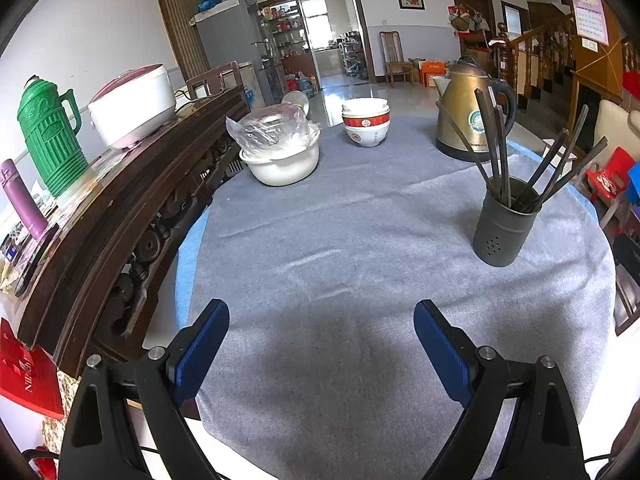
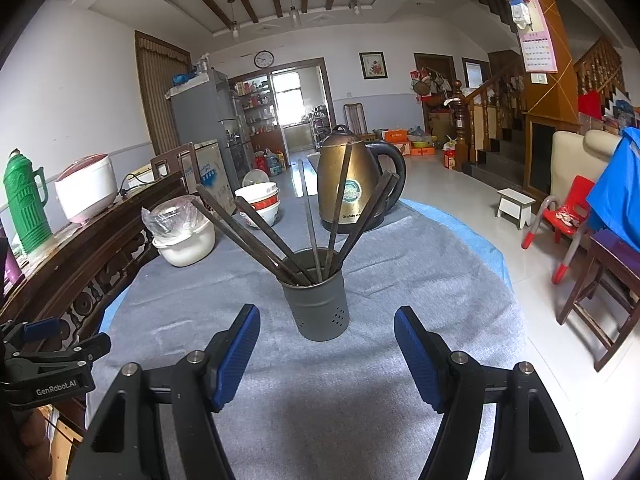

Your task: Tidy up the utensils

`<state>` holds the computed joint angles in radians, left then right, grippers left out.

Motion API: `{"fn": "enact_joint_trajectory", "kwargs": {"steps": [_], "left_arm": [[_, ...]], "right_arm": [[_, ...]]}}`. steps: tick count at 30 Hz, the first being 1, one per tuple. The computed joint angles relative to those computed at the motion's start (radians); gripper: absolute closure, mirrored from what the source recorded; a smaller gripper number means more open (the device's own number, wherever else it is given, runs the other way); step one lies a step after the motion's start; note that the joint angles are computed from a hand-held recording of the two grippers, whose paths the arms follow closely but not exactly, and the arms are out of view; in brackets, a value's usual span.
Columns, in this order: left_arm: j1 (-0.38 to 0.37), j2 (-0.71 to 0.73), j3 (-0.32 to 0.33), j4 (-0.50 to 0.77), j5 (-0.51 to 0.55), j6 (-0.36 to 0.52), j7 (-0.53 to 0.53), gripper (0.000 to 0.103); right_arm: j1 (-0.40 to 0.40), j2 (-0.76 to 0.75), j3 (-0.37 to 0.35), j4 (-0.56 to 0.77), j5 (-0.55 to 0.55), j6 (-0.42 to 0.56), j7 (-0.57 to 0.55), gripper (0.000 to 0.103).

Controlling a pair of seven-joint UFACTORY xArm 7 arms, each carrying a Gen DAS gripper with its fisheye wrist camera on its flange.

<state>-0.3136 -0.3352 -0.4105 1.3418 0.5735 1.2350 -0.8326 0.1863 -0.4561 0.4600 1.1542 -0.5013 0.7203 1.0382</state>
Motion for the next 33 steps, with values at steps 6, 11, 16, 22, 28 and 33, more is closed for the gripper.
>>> {"fn": "enact_joint_trajectory", "kwargs": {"steps": [6,11,16,22,28,33], "left_arm": [[0.000,-0.014,0.001,-0.010,-0.003,-0.002,-0.003,0.009],[0.006,-0.036,-0.003,-0.023,-0.010,-0.004,-0.006,0.009],[0.014,-0.055,-0.014,-0.029,-0.015,-0.004,-0.005,0.009],[0.027,-0.083,-0.028,-0.037,-0.023,-0.004,-0.005,0.009],[0.039,-0.101,-0.042,-0.041,-0.030,-0.007,-0.001,0.009],[0.049,-0.120,-0.054,-0.044,-0.034,-0.006,-0.001,0.009]], "right_arm": [[0.001,-0.015,0.002,-0.003,-0.001,0.004,0.000,0.029],[-0.004,-0.031,0.008,-0.004,0.003,0.009,0.000,0.029],[-0.011,-0.052,0.021,-0.004,0.005,0.013,0.000,0.029],[-0.022,-0.077,0.034,-0.006,0.014,0.018,-0.006,0.029],[-0.037,-0.103,0.043,-0.011,0.024,0.015,-0.012,0.029],[-0.048,-0.125,0.053,-0.016,0.036,0.014,-0.018,0.029]]}}
